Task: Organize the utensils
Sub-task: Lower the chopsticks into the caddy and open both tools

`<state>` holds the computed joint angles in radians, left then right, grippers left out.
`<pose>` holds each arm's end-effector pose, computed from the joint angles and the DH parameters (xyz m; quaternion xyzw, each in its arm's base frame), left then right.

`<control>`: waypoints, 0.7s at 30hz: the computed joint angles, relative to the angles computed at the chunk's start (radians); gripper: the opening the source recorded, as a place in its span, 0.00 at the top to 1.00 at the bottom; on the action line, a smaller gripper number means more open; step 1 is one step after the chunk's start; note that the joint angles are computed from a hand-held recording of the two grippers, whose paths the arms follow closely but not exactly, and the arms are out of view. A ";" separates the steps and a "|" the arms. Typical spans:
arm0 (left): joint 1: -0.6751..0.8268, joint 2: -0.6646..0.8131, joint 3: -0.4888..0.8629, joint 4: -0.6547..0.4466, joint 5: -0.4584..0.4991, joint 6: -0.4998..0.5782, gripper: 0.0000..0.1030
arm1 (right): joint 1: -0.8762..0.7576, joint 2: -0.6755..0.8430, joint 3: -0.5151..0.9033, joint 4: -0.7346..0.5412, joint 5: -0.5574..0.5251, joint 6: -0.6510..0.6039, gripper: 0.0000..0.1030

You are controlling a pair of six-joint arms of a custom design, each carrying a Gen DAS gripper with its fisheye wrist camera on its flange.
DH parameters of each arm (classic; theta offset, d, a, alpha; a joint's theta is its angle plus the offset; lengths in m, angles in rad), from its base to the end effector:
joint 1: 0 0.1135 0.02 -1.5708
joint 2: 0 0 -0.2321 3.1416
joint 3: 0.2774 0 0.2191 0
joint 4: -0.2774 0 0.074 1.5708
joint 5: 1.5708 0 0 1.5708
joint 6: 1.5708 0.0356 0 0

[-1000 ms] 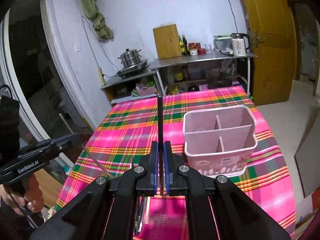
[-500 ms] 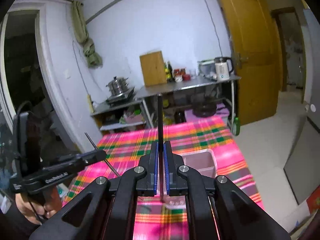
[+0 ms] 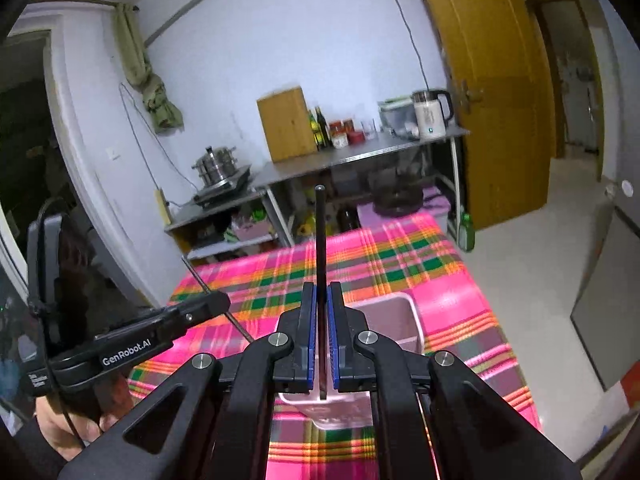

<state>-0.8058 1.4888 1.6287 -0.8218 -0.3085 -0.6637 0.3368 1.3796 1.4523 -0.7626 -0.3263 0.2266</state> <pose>0.2052 -0.1982 0.3656 -0.0026 0.8946 -0.1819 0.4082 0.2461 0.0983 0.3480 -0.1183 0.8874 0.2581 0.3633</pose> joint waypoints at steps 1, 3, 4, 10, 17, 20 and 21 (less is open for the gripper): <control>0.004 0.005 -0.021 0.014 0.005 0.002 0.95 | 0.001 0.004 -0.025 0.014 -0.002 0.001 0.95; 0.010 0.006 -0.052 0.030 0.013 0.000 0.95 | -0.001 0.018 -0.057 0.031 -0.010 0.001 0.95; 0.014 0.006 -0.067 0.040 0.020 -0.001 0.95 | 0.000 0.023 -0.075 0.041 -0.010 0.000 0.95; 0.031 -0.008 -0.117 0.066 0.036 0.004 0.95 | 0.000 0.058 -0.117 0.053 -0.019 0.001 0.94; 0.005 -0.067 -0.120 0.031 -0.007 0.006 0.87 | -0.001 0.028 -0.109 0.033 0.004 0.013 0.88; -0.020 -0.116 -0.127 0.008 -0.050 -0.001 0.87 | -0.007 -0.001 -0.120 0.036 0.005 0.021 0.86; -0.030 -0.133 -0.133 0.002 -0.064 -0.007 0.87 | -0.007 -0.016 -0.123 0.032 0.013 0.023 0.86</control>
